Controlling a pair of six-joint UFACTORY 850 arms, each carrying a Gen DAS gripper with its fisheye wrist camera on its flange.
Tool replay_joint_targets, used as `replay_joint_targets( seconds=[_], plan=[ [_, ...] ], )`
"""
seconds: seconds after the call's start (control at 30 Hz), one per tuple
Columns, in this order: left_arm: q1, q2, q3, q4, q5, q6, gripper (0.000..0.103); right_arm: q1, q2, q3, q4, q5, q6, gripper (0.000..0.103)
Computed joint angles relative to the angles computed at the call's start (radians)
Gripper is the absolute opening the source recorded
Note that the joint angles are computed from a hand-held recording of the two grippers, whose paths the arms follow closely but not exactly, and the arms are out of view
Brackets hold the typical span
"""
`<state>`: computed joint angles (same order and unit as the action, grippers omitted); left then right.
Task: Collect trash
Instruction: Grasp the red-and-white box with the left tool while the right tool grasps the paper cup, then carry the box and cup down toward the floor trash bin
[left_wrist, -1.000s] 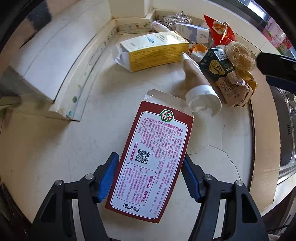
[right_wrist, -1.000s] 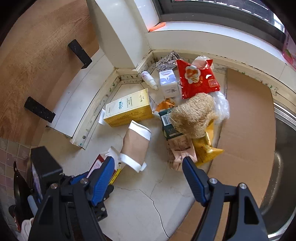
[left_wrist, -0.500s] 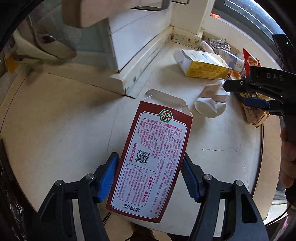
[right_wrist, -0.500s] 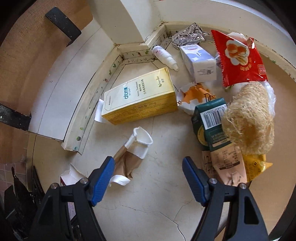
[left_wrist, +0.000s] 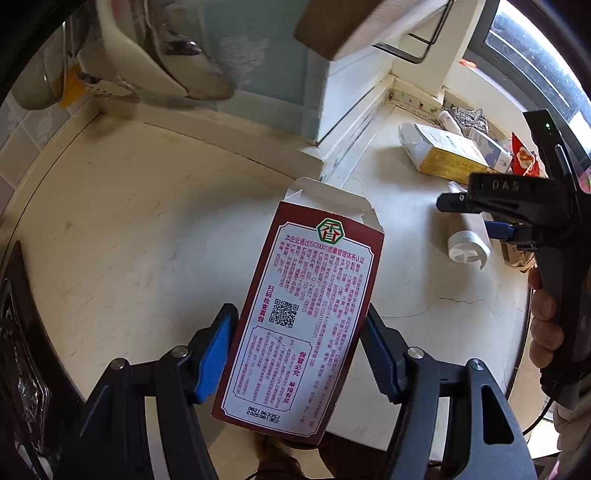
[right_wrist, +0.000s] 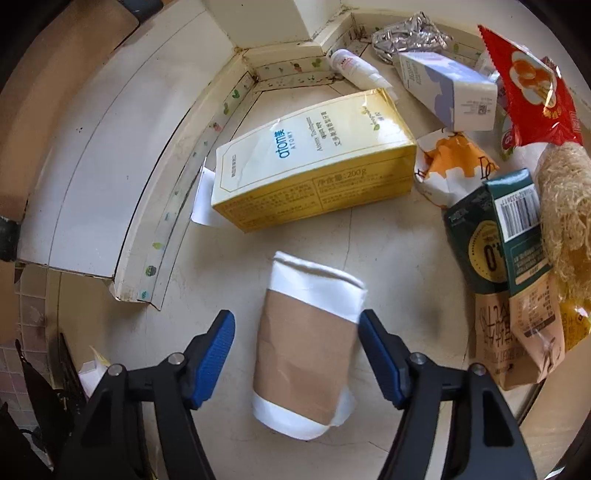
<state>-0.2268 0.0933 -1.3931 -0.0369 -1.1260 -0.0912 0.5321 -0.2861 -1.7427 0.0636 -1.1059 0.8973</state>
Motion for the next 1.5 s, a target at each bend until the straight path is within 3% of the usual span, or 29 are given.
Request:
replay_joint_targets(
  seconds=[0.27, 0.5, 0.7, 1.0, 1.23, 1.4, 1.5],
  plan=[
    [0.058, 0.028, 0.017, -0.063, -0.009, 0.073, 0.065, 0.040, 0.026, 0.027, -0.029, -0.011, 0.051, 0.057],
    [0.081, 0.092, 0.048, -0.139, -0.019, 0.201, 0.065, 0.123, 0.160, 0.135, -0.078, 0.031, 0.187, 0.057],
    [0.107, 0.163, 0.086, -0.217, -0.048, 0.356, 0.065, 0.289, 0.263, 0.177, -0.206, 0.010, 0.450, 0.057],
    [0.149, 0.293, 0.208, -0.329, -0.111, 0.581, 0.065, 0.583, 0.286, 0.159, -0.413, -0.122, 0.853, 0.057],
    [0.129, 0.376, 0.291, -0.345, -0.171, 0.622, 0.065, 0.721, 0.269, 0.139, -0.421, -0.205, 0.992, 0.058],
    [0.104, 0.441, 0.336, -0.340, -0.177, 0.622, 0.065, 0.782, 0.266, 0.156, -0.414, -0.211, 1.034, 0.058],
    [0.096, 0.496, 0.382, -0.328, -0.162, 0.621, 0.065, 0.808, 0.284, 0.204, -0.410, -0.174, 1.064, 0.058]
  ],
)
